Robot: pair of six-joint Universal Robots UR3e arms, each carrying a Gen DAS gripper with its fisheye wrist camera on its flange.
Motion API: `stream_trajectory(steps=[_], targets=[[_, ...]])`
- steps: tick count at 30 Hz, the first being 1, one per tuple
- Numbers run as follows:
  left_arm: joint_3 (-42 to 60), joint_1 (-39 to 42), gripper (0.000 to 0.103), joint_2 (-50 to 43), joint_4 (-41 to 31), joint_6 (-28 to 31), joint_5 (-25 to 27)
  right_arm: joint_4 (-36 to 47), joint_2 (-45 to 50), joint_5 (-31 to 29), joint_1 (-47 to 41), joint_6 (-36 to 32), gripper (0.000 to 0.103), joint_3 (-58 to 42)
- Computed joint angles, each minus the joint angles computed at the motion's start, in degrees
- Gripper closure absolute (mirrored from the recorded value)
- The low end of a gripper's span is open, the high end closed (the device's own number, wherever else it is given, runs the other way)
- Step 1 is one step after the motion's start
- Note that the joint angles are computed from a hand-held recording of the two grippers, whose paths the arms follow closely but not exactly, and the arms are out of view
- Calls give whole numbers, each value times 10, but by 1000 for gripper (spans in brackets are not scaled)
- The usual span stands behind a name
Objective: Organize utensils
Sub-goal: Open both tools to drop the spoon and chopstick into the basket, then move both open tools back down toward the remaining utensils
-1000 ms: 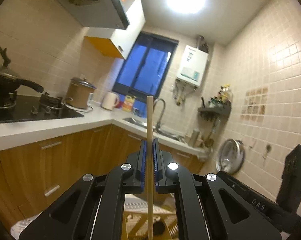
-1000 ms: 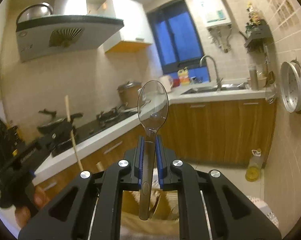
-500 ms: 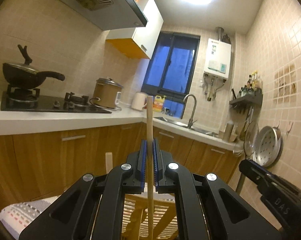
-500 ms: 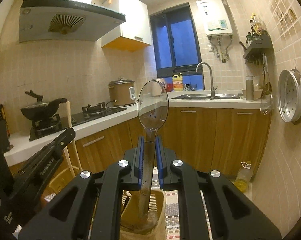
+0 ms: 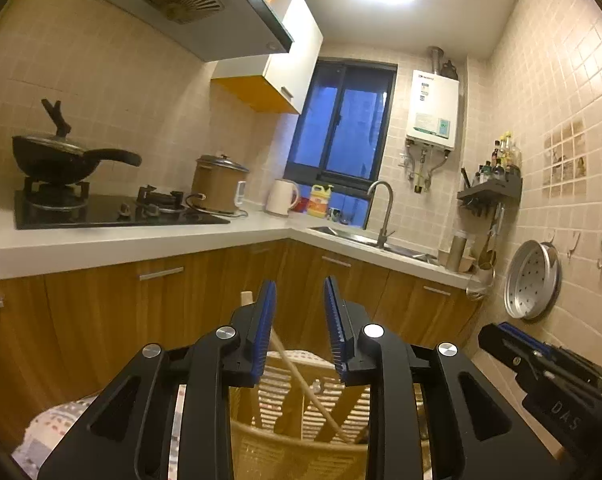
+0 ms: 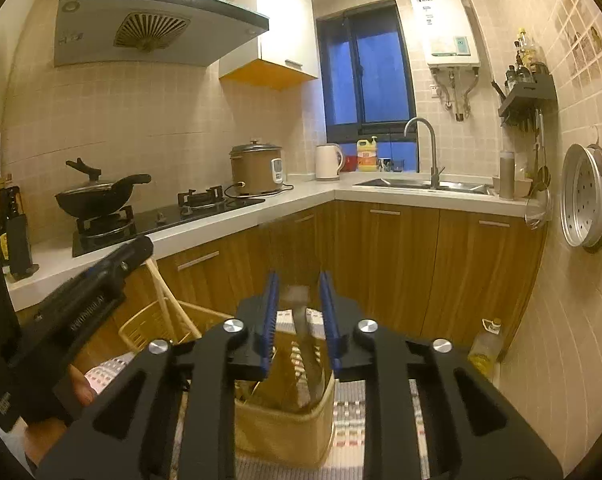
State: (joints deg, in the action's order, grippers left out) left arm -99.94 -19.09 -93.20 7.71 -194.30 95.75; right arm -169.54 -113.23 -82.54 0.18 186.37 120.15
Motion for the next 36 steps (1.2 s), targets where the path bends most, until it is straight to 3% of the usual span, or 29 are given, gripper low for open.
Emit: stream_trajectory(steps=[6,10,13,16,20,24,27,29,34,36], targets=[[-63,15,71,95,-24,9,-16,77,-75,-26,27,3,82,-4],[-114,45,71,185,-75,7,-62,139,-140,-23,33,18,82,0],[-147,82,70,261,-147,20,-121,177,-171,-39,53,29,79,3],[-174,121,61,330,-242,50,-184,228,-199,-54,74,50,71,9],[-220,213,61,434,-400,98,-300,328,-214,-40,81,64,70,8],[-235,270,62,472,-565,177,-365,410,-209,-5,71,65,70,8],[-231,265,64,444,-640,219,-369,466,-177,29,68,55,70,1],[-241,267,74,441,-658,227,-364,493,-142,31,83,46,70,-7],[-242,288,74,419,-721,271,-375,509,-87,32,108,40,72,-19],[-236,273,74,401,-734,287,-362,510,-66,31,116,34,78,-21]])
